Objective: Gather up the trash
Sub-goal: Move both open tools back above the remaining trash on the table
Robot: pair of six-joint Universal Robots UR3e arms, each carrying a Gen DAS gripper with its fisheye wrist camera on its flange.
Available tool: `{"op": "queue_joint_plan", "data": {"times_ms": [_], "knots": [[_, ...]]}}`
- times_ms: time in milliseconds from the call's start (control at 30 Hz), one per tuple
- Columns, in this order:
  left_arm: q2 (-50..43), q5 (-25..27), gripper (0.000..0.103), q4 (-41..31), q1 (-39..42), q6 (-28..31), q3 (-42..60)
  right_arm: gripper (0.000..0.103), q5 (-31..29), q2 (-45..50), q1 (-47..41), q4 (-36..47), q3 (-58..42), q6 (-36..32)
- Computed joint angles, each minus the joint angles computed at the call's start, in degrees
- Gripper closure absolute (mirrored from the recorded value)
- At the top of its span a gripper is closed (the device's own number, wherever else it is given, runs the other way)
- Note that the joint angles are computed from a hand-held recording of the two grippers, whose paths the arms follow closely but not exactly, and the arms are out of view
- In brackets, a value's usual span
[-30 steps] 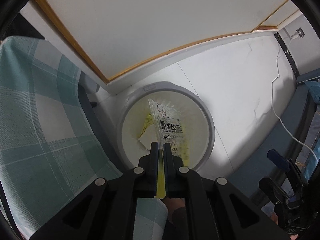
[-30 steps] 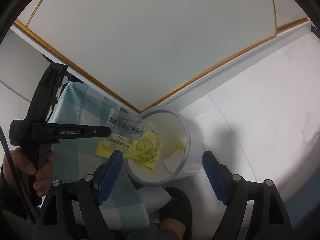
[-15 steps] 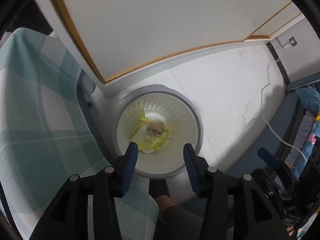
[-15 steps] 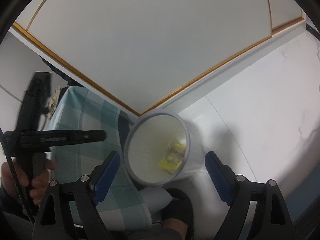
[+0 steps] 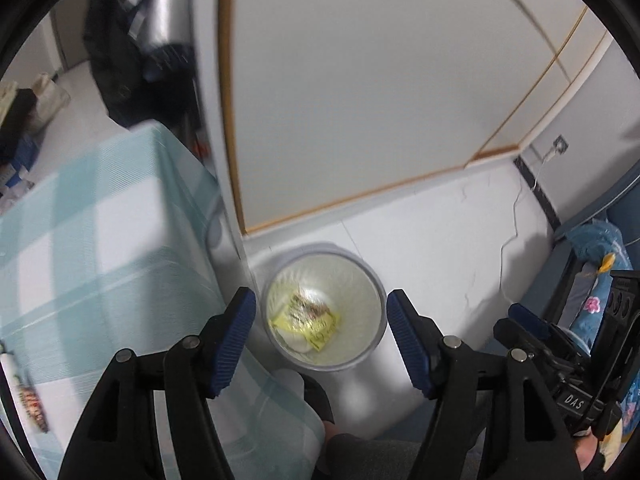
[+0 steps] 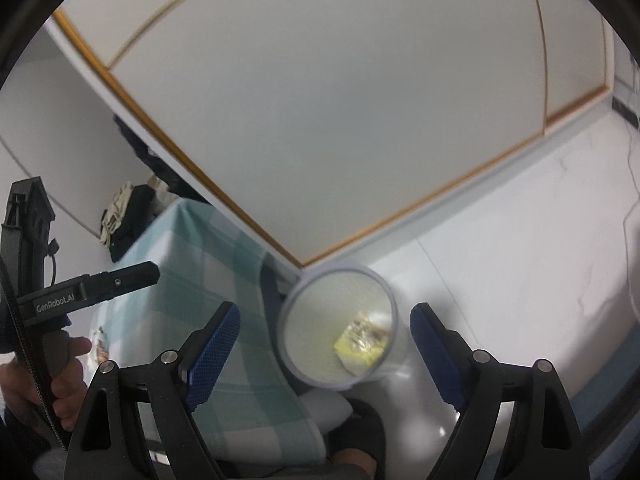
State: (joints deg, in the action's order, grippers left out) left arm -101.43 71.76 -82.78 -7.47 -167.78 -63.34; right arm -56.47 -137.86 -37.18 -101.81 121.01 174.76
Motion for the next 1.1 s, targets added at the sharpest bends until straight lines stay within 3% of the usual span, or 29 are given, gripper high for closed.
{"op": "queue_joint_plan", "data": {"times_ms": [233,500,633,700,833,1100], "knots": [[13.9,-4.3,0.029,4.8,12.0,2.4,-9.0,0.015,-7.5,8.2,15.5,-9.9,-12.2,11.1],[22.9,-12.8,0.020,-0.5,32.0,9.6,-9.0,0.015,-22.3,25.6,40.6,-23.0,-28.8,22.5],[25.4,-13.4,0.016,-1.1,38.4,11.0,-9.7,0.015,-27.7,33.3,49.5,-25.6,-36.4,24.5],[26.1,-16.2,0.012,-3.9,43.0,13.9,-9.2,0.015,-29.9,38.1,54.1,-26.1,-41.5,25.1],[27.5,-18.3,0.011,-4.2,50.0,17.1,-10.3,0.015,-33.8,45.5,60.9,-26.8,-49.4,25.6],[26.0,-24.3,0.011,-9.6,62.7,24.1,-10.2,0.016,-37.0,61.8,69.2,-23.7,-67.1,24.9]]}}
